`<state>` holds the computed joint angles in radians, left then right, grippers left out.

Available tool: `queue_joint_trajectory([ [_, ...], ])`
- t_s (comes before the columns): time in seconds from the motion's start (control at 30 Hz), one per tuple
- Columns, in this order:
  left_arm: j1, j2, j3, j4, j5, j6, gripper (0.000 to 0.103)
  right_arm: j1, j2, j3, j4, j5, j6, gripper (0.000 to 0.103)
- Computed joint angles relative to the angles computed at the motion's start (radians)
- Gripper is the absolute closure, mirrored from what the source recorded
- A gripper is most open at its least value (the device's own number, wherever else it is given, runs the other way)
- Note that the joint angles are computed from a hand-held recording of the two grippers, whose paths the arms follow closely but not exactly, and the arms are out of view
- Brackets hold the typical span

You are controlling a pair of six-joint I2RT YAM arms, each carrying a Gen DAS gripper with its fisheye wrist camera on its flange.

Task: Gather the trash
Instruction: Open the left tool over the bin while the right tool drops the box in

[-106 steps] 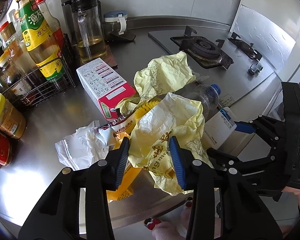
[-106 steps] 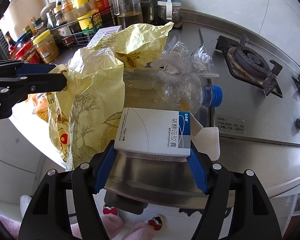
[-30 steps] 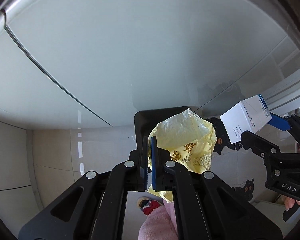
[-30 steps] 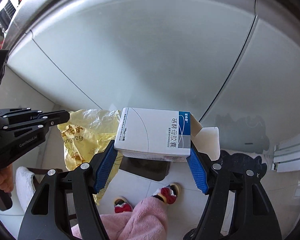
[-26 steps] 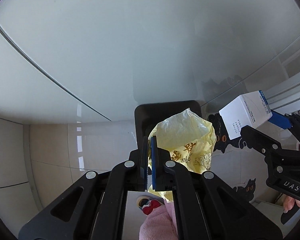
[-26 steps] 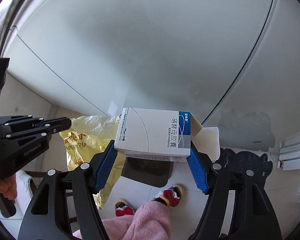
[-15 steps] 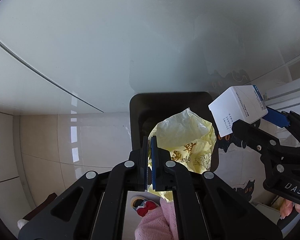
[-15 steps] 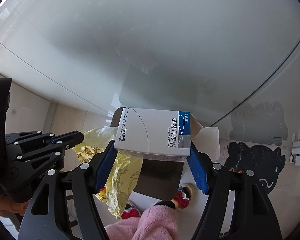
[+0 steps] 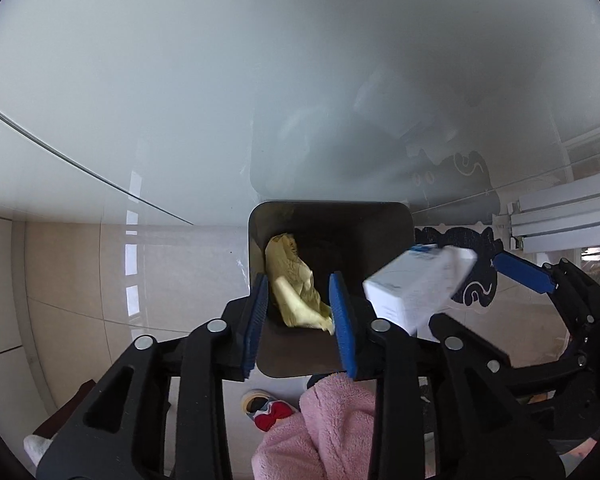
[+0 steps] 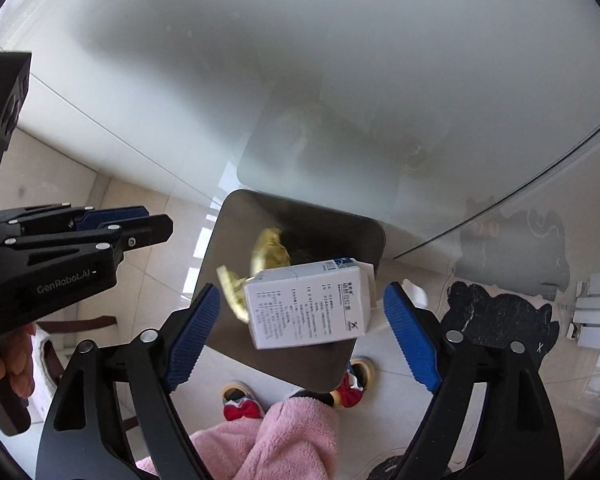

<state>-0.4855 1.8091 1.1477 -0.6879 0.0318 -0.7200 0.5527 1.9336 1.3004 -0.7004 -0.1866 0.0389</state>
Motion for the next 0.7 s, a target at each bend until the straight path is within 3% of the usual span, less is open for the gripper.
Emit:
queue_joint_trajectory([
  [0.13,0.002,-0.015,0.024,-0.022,0.001,0.008,0.062,-0.005,-0.012,-0.005,-0.008,-0.002,-0.012,0.01],
  [0.2,0.006,-0.033,0.025,-0.036,-0.005,0.005,0.054,-0.004,-0.015,-0.005,-0.021,0.01,-0.016,0.002],
  [0.4,-0.005,-0.083,0.054,-0.1,-0.03,-0.021,0.038,-0.012,-0.086,0.004,-0.099,0.022,-0.018,0.003],
  [0.6,-0.054,-0.206,0.182,-0.306,-0.08,-0.07,0.011,-0.03,-0.231,0.091,-0.294,0.015,-0.011,0.003],
  [0.7,-0.083,-0.251,0.318,-0.444,-0.115,-0.084,0.008,-0.038,-0.308,0.179,-0.417,0.022,-0.023,0.003],
])
